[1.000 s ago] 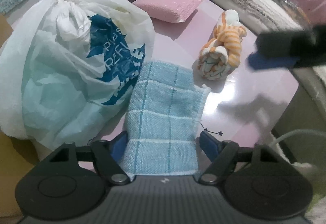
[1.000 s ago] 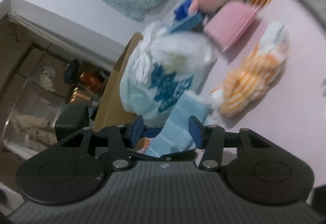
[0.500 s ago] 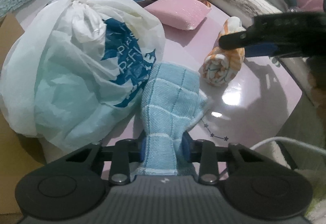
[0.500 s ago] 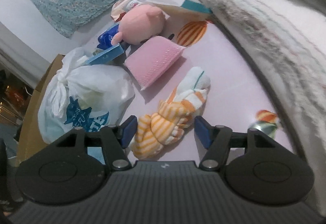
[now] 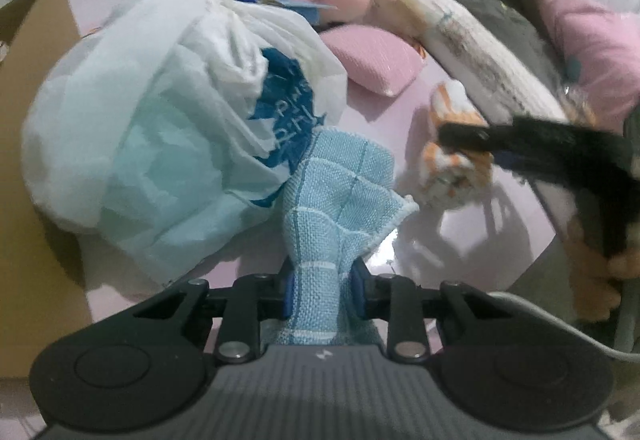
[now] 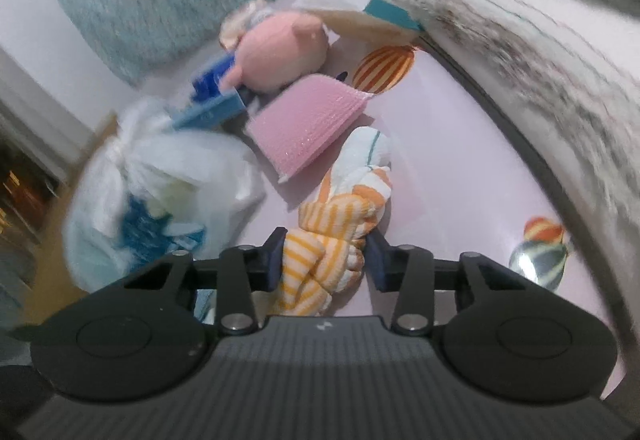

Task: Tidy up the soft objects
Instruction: 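Carry towel and striped toy into the cardboard box and open both grippers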

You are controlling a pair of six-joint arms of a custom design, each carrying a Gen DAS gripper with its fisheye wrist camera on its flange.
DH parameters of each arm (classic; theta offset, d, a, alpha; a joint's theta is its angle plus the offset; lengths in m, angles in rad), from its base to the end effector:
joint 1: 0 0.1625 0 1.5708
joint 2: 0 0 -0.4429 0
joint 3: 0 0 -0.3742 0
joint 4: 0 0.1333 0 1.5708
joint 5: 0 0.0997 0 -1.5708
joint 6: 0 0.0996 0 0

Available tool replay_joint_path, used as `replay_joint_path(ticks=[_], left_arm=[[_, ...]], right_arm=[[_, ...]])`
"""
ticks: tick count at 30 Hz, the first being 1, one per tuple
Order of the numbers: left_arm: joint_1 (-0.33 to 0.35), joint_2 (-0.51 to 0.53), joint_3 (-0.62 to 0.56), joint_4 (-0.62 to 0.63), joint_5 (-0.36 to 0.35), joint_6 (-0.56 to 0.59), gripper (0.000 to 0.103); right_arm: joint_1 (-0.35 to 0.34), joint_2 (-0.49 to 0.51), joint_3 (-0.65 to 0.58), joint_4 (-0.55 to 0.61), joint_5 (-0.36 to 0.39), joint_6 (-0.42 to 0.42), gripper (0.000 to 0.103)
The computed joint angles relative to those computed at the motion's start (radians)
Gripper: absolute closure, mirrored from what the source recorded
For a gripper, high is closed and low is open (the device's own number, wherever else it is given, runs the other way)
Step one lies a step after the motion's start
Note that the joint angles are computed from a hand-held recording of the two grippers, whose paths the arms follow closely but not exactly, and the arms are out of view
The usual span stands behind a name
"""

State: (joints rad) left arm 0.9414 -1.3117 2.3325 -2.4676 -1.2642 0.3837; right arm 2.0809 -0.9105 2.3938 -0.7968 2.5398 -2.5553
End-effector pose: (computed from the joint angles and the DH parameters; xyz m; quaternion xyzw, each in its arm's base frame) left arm -0.1012 -0.4165 0.1650 0.4868 0.8579 0.0421 0.1588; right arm 0.1837 -0.2235 0.0267 -0.2296 -0.7916 0.5425 0.1620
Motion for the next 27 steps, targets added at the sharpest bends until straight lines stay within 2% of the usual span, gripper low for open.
replay_joint_path(ticks=[3,7,11,14,17,20,24,27], left_arm=[[0.016,-0.04,-0.018,0.036,-0.048,-0.033,0.075],[0.028,-0.117,-0.022,0.049,-0.111,-0.057,0.075],[0.04,-0.192,-0.034,0.058,-0.162,-0.079,0.075],[0.045,-0.238,-0.044,0.048,-0.186,-0.091,0.075],[0.054,-0.281,-0.07,0.027,-0.202,-0.103,0.075],[0.063,-0.31,-0.101,-0.014,-0.185,-0.105,0.075],[0.076,-0.308,-0.174,-0.077,-0.101,-0.093,0.075],[0.092,-0.242,-0.259,-0.131,-0.036,-0.072,0.075]], right_arm=[[0.045,-0.008,0.061,-0.123,-0.044,-0.028,0.064],[0.122,-0.007,0.084,-0.2,-0.109,-0.07,0.064],[0.195,-0.008,0.047,-0.18,-0.144,-0.117,0.064],[0.193,-0.031,0.018,-0.144,-0.233,-0.148,0.064],[0.178,-0.052,-0.04,-0.073,-0.322,-0.204,0.064],[0.149,-0.062,-0.132,0.033,-0.43,-0.273,0.064],[0.101,-0.03,-0.326,0.241,-0.573,-0.35,0.064],[0.052,0.038,-0.532,0.431,-0.675,-0.391,0.064]])
